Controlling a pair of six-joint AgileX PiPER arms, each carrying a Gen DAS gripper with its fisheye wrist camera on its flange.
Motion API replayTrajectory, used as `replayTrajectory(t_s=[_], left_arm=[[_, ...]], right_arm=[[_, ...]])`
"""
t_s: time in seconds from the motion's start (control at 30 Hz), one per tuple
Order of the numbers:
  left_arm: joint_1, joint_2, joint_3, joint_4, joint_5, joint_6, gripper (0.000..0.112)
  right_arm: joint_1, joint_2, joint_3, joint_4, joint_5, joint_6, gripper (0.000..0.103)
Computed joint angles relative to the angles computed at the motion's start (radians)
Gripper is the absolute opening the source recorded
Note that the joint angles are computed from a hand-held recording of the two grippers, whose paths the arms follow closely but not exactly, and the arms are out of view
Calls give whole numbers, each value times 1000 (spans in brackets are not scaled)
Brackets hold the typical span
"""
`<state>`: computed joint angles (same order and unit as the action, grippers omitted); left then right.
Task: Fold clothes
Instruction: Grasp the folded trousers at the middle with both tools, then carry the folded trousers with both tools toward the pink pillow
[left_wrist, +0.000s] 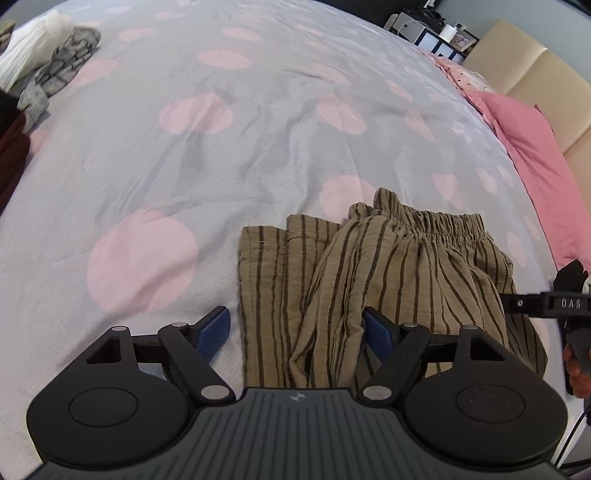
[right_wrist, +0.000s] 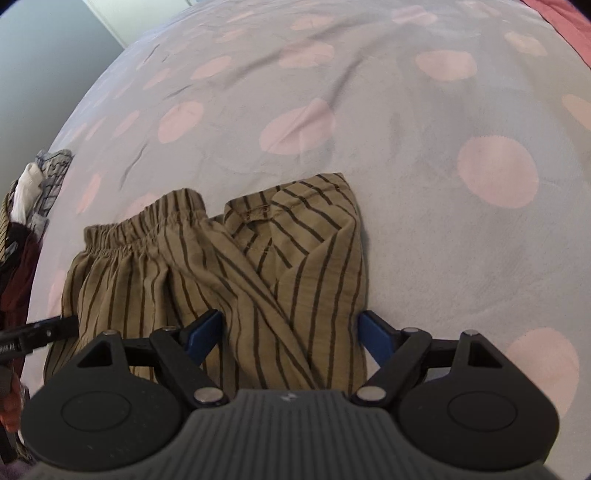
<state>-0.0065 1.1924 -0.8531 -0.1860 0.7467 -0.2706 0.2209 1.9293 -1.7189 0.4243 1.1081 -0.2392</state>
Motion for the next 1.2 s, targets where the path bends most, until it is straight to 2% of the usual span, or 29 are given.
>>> replayTrajectory(t_s=[0.1,0.2,0.27,0.33,0.37,0.5,0.87,1.07,1.2], left_arm=[[-30,8,-3,7,-14,9,69],[-58,20,-18,41,-8,-19,56],[-50,22,-22,19,-4,0,34],[-47,21,-29,12,4,-2,25],[-45,21,-33,4,5,10,17],[-61,9,-54,18,20,-1,7],[-144,-79,-131,113,78,-108,6],[-258,-112,-214,209,111,-224,6],[-371,-120,-280,290,118,-323,6]], right_arm=[[31,-1,-1,-27,-16,0,66],[53,-9,3,-53,-25,-5,54],[58,-19,14,-57,-36,-10,39],[52,-30,26,-37,-46,-21,25],[53,-36,30,-35,-48,-23,21],[67,-79,58,-41,-70,-41,15],[46,-236,128,0,-100,-91,14],[-22,-336,143,55,-90,-119,14],[-101,-399,123,106,-53,-141,14]])
